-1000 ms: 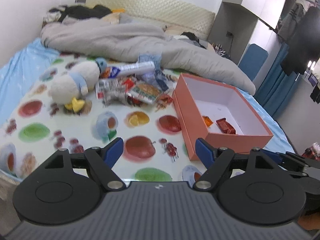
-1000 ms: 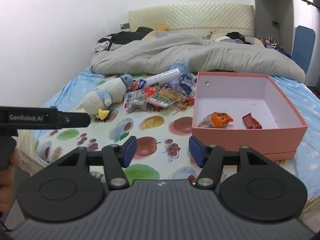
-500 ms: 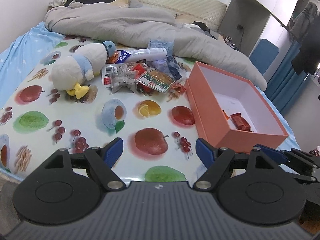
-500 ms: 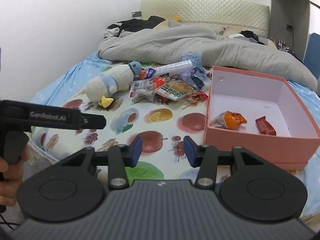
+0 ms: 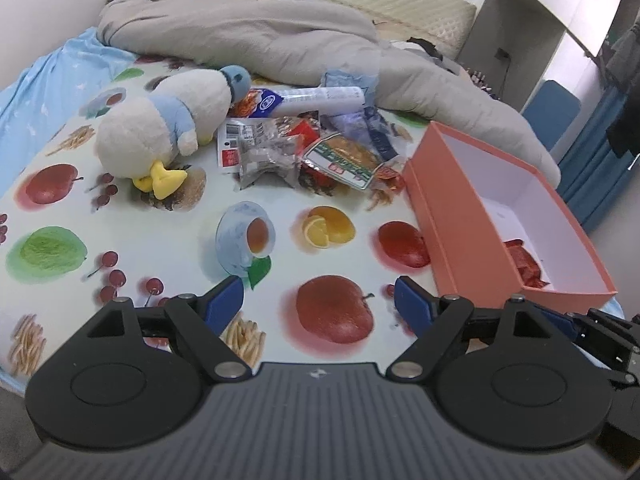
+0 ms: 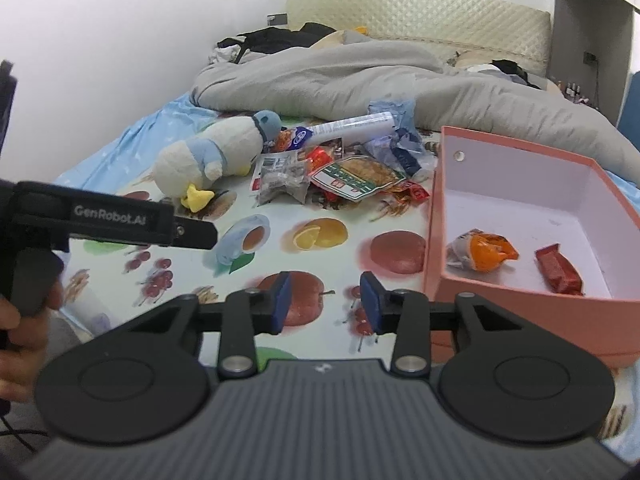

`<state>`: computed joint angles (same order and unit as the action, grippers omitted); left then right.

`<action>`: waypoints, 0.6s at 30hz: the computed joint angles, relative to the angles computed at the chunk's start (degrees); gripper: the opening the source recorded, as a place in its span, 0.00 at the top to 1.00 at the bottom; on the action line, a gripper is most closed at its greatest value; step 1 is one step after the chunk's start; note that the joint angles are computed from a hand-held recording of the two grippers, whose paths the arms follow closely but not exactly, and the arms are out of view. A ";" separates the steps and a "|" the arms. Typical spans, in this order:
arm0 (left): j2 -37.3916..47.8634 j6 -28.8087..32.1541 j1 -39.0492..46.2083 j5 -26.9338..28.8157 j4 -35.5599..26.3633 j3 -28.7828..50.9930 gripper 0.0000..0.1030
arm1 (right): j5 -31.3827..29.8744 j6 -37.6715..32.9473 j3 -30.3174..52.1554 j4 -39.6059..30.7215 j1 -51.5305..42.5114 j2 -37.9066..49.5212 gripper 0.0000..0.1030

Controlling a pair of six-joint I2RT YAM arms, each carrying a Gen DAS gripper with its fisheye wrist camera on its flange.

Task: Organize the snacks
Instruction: 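Withdraw both open tools from the box back toward the snack pile, then grasp a clear plastic packet with the left tool while the right tool grasps the green-labelled packet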

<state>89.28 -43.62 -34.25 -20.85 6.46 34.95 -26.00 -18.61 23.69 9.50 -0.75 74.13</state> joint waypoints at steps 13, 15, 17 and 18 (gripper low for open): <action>14.49 4.51 8.34 5.13 10.80 5.06 0.15 | 6.58 3.37 5.05 12.43 7.12 12.88 0.61; 15.99 4.68 9.72 5.71 11.28 6.21 0.15 | 7.60 3.04 6.33 14.02 8.26 15.26 0.61; 17.94 5.51 11.26 6.39 12.37 7.55 0.15 | 9.65 1.97 7.71 16.23 9.85 18.01 0.61; 18.85 5.87 11.84 6.45 12.47 8.43 0.14 | 10.73 1.54 8.42 17.58 10.70 19.57 0.61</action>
